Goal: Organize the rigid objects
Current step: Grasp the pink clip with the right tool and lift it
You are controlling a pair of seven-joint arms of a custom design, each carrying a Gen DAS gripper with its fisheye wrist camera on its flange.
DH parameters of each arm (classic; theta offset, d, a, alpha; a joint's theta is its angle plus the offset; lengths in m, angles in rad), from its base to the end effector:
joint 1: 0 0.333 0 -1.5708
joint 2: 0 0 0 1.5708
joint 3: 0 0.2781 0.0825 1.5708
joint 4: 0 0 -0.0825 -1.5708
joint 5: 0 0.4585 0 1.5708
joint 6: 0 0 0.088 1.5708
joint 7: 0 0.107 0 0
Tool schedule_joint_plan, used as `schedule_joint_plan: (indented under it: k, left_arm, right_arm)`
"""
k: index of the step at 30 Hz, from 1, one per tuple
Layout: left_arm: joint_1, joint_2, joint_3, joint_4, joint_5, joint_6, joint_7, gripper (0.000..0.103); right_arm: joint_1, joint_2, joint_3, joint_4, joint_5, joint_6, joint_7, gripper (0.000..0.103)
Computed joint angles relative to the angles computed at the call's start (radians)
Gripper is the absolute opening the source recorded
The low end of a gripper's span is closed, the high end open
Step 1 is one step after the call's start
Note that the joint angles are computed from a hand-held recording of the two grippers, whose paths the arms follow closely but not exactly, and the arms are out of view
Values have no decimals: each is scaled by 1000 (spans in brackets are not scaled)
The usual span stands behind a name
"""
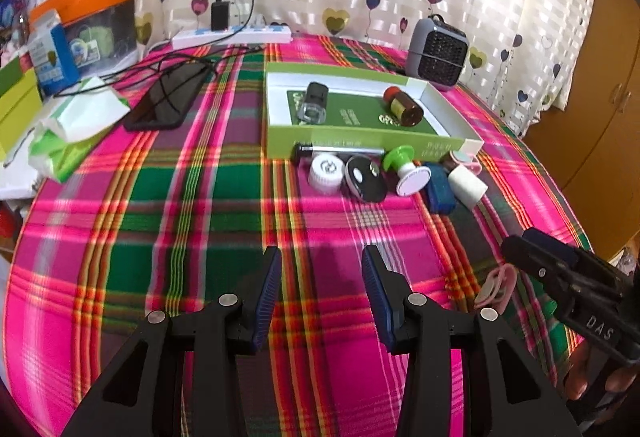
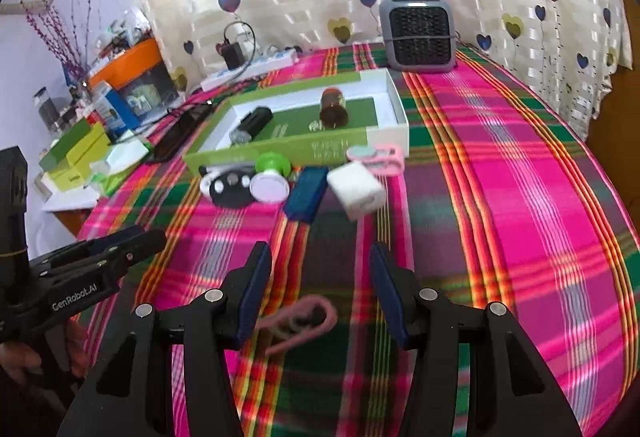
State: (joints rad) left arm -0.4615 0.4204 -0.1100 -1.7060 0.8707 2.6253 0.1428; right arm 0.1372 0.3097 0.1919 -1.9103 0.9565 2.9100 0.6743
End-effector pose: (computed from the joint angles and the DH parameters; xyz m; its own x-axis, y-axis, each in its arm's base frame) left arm 0.6213 -0.4131 0.3250 0.1537 -0.9757 0.1559 -0.7279 -0.2185 -0.6499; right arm 0.6787 0.1735 0.3150 0.4004 -0.8891 -0.2220 -0.6995 -0.1401 -0.7007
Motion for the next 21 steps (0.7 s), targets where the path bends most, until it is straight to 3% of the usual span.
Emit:
schedule_joint_plan:
  k: [10,14,21]
  left_arm:
    - [6,-16,-3,-38,4,28,-12,41]
    - [8,-16,-6,-41,-2,32,-3,41]
    - [4,-11,-4,-38,-1,37,-6,41]
  right_arm:
    - [46,-16,-30,-57,-119,64,159,52]
    - [99,-14,-87,-76,-290,75,329,52]
    - [83,-23,-69,-104,-382,104,407,52]
